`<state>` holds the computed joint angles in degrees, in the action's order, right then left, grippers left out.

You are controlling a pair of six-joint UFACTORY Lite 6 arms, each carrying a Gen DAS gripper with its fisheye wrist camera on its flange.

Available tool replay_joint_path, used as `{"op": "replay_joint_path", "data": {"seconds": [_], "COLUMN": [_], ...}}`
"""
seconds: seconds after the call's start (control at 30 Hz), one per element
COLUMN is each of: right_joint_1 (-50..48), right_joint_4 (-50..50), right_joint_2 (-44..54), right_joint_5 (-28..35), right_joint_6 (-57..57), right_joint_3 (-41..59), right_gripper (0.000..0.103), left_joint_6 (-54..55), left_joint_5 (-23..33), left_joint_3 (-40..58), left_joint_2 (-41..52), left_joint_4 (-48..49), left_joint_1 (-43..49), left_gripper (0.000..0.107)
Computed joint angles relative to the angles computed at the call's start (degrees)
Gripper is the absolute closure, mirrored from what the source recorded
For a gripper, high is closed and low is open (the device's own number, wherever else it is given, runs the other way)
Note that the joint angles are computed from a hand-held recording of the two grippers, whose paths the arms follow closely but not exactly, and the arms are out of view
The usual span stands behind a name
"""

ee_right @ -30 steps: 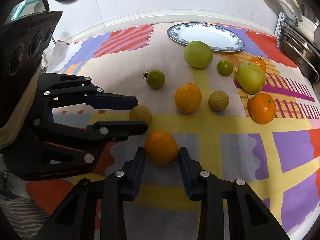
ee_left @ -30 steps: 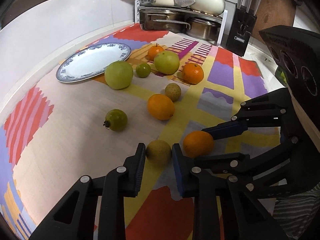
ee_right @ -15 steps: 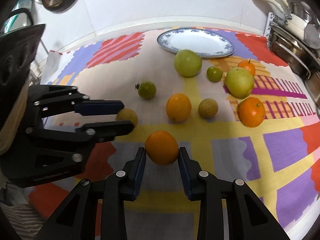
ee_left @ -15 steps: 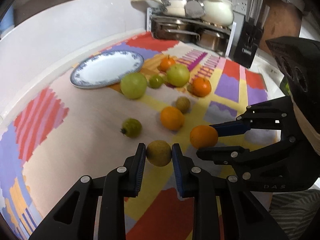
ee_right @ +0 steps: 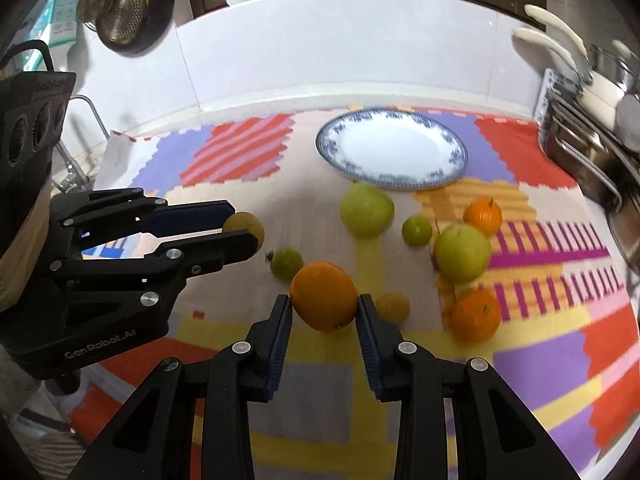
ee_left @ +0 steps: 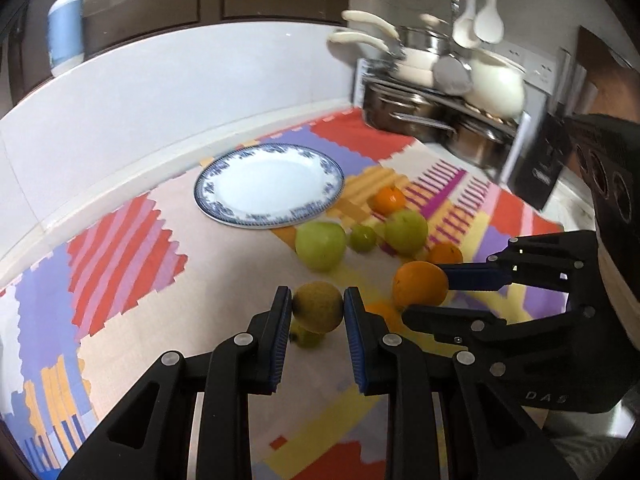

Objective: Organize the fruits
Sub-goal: 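Carry the yellow fruit in the left gripper while the right gripper carries the mandarin to the plate, then open the left gripper over the plate while the right gripper releases the mandarin there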

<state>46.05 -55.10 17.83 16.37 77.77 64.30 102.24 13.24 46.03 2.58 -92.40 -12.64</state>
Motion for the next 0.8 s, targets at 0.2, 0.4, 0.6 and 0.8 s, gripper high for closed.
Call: {"op": "replay_joint_path", "data": {"seconds": [0.2,0.4,0.6,0.8], "right_joint_1": [-5.79,-12.28,-18.00,-21.28], "right_joint_4": [6.69,21.81,46.23,56.04], "right_joint_2": [2.87,8.79,23.88,46.13], "right_joint_5": [-2.29,-0.64,8.64,24.12], "right_joint_6": [-14.88,-37.75,-66.54,-75.76], "right_joint_3": [5.12,16.69,41.28,75.06], "right_gripper": [0.069,0.069,0.069,0.069], "left_joint_6": [-16.61,-43.98,-70.28,-81.57], "left_joint_5": [-5.22,-5.58,0.86,9.08], "left_joint_3": [7.80,19.64,38.42,58.16], "left_joint_2": [5.26,13.88,27.84,41.98], "left_joint_4": [11.66,37.34,61.01,72.85], "left_joint_1": [-2.58,-3.06,-1.20,-0.12], "left_gripper": [0.080,0.080,0.080,0.080]}}
